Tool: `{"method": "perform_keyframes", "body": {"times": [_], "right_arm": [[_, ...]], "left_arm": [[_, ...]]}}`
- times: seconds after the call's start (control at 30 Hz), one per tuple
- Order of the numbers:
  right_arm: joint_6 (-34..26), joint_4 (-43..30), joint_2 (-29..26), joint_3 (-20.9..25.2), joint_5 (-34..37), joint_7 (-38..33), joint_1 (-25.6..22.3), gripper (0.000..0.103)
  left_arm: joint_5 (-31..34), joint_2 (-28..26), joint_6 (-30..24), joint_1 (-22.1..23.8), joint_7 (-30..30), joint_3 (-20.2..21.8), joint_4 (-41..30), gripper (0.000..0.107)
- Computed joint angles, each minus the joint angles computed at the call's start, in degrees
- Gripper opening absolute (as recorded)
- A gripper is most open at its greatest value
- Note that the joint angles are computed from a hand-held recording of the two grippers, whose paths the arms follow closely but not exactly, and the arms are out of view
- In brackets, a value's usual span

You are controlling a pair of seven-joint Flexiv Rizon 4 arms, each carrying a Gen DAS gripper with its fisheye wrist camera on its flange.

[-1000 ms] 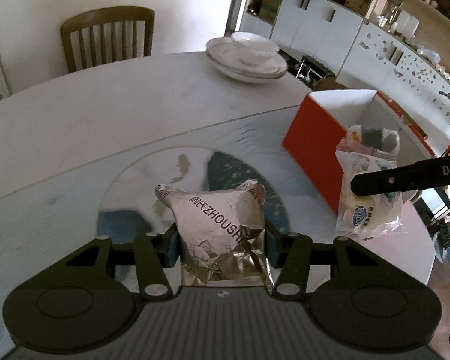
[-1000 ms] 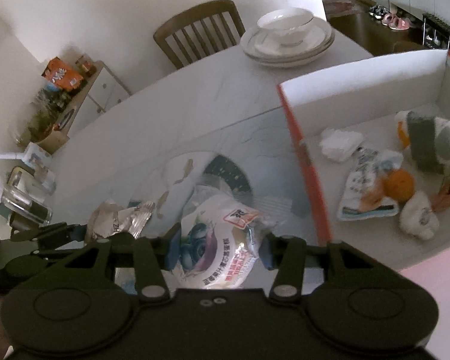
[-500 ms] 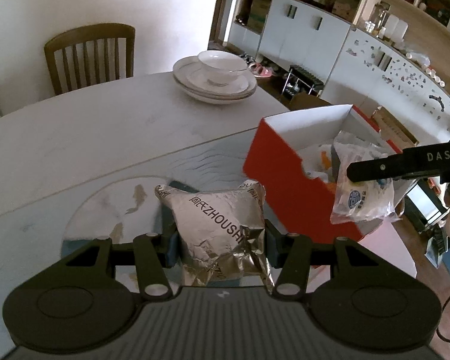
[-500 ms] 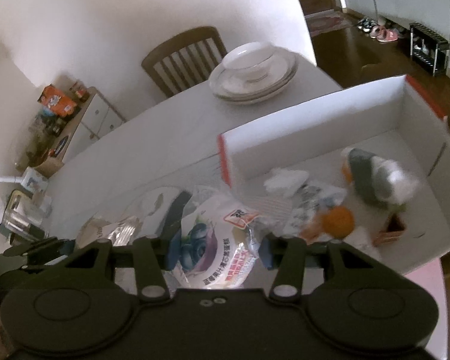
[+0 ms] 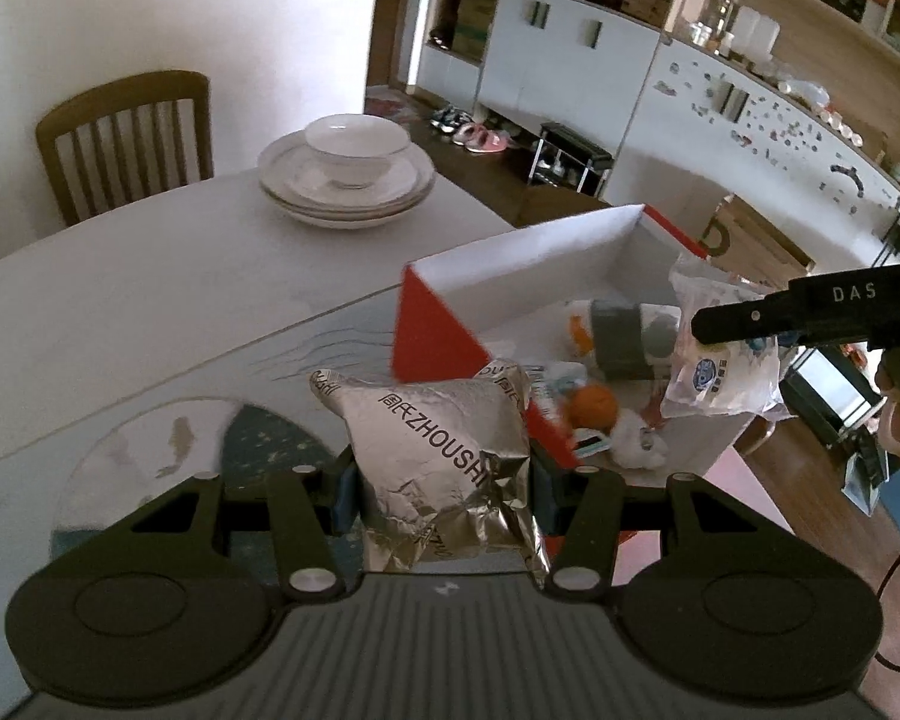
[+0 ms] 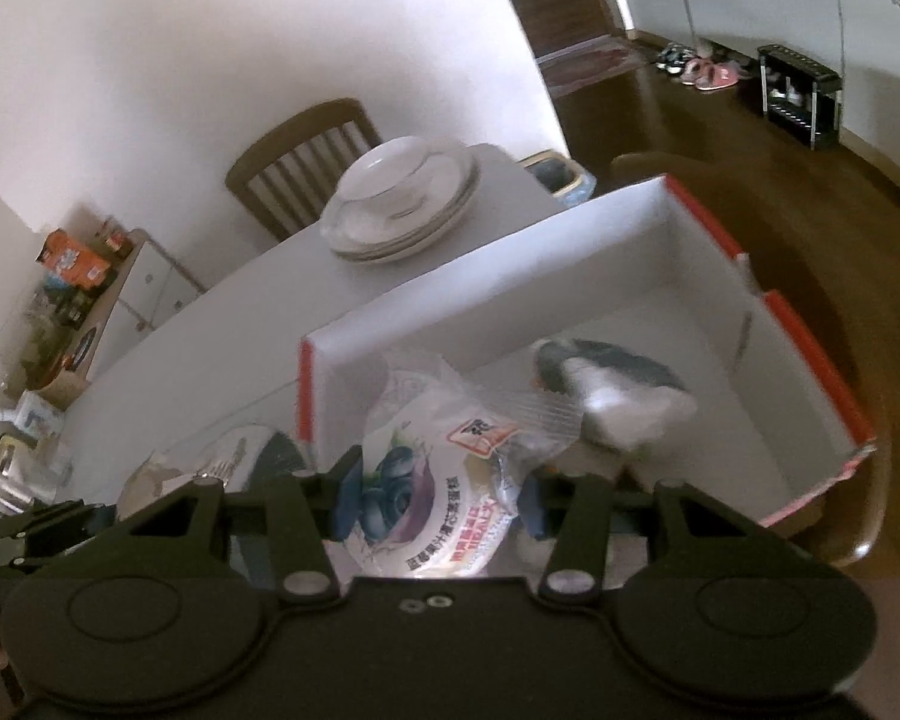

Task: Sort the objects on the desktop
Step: 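Carry the foil packet with left tool while right tool carries the blueberry bag into the box, then open left tool to drop the foil packet while right tool releases the blueberry bag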

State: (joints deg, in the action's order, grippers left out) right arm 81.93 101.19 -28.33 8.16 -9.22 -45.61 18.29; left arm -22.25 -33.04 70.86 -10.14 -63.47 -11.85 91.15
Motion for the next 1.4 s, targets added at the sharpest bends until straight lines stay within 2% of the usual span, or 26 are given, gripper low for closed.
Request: {"method": "perform_keyframes", "body": {"times": [0.37,0.83,1.4], "right_arm": [[0.9,2.9,1.3,-1.4,0.5,0.2,-2.6,0.049],[-1.9,0.4,-1.0,1.9,3.1,-5.0,-6.5,0.049],[-4.0,-4.0,-6.1,-1.7,0.0,-7.1,-3.6,0.049]], "left_arm": [[3.9,-5.9,-4.9,-4.7,-1.6,1.0,-10.2,0.053],[11.7,-17.1,-16.8,-11.0,-6.3,6.0,-29.9,0.053],[17.5,-27.8,-29.6,-14.1,-9.4,9.3,-49.2,0.053]]}}
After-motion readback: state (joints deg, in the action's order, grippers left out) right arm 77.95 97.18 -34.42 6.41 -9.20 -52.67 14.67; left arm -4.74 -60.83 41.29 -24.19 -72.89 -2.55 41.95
